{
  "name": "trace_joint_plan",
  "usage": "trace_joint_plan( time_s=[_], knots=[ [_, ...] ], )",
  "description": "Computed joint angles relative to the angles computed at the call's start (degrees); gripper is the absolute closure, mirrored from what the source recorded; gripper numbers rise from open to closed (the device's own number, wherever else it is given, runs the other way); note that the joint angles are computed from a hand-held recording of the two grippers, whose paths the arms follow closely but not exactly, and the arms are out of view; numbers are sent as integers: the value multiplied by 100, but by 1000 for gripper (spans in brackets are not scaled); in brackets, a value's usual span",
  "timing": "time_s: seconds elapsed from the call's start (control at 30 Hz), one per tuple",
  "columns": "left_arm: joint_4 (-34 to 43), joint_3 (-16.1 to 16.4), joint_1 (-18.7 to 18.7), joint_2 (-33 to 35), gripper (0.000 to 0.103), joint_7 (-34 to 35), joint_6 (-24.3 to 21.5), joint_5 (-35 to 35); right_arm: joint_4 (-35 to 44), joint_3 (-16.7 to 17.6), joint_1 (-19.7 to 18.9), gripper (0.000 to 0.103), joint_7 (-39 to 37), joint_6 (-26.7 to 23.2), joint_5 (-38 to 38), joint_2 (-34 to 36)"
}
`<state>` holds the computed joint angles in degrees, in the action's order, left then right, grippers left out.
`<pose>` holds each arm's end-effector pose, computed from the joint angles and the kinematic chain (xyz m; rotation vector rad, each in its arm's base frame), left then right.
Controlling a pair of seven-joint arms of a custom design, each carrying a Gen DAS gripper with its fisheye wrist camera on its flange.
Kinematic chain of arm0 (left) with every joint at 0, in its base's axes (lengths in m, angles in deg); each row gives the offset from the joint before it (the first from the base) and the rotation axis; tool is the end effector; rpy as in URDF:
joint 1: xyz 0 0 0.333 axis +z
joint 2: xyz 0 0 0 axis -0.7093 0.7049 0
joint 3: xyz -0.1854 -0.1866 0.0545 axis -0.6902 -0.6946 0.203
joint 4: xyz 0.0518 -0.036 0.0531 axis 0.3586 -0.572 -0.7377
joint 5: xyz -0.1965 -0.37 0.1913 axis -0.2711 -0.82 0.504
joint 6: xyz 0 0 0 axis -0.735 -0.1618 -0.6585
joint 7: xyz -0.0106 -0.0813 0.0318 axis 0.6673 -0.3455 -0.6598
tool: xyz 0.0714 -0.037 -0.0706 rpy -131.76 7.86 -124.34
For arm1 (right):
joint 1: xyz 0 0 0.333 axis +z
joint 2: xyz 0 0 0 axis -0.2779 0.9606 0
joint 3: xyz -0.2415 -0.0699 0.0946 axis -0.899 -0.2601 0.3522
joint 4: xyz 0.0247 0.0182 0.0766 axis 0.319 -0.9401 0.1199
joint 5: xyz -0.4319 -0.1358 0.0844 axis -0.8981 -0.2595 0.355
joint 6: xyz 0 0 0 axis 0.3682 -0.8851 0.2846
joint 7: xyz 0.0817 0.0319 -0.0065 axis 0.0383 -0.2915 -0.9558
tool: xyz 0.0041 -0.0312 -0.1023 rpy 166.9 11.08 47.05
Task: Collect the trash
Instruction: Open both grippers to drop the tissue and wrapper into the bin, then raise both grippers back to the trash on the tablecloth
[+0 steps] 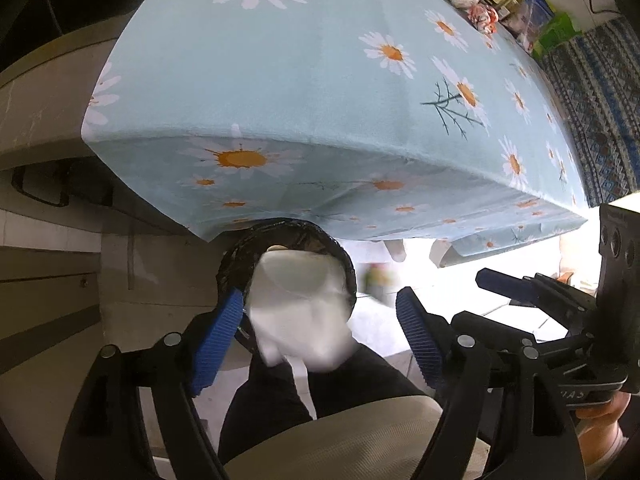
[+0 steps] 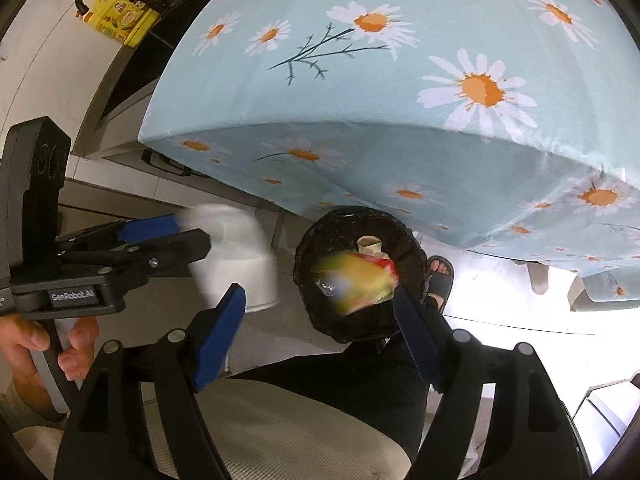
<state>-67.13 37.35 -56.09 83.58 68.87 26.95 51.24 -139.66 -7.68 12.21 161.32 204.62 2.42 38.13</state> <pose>0.5968 -0.2748 0.4701 1.3023 -2.5430 0.3677 0.4483 0.2439 0.4763 -1.4832 2.2623 0.1850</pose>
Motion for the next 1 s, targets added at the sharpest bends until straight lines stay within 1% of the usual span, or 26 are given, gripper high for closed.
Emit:
trace_joint_plan(
  time_s=[0.27, 0.63, 1.0],
  knots=[
    [45, -1, -17, 32, 26, -97, 48, 58, -17, -8, -36, 27, 34, 4, -38, -53],
    [2, 22, 31, -44, 26, -24, 58, -18, 4, 4, -46, 27, 41, 4, -97, -78],
    [52, 48, 112, -219, 26, 169, 205, -331, 278, 153, -179, 27, 267, -116, -569, -117]
  ],
)
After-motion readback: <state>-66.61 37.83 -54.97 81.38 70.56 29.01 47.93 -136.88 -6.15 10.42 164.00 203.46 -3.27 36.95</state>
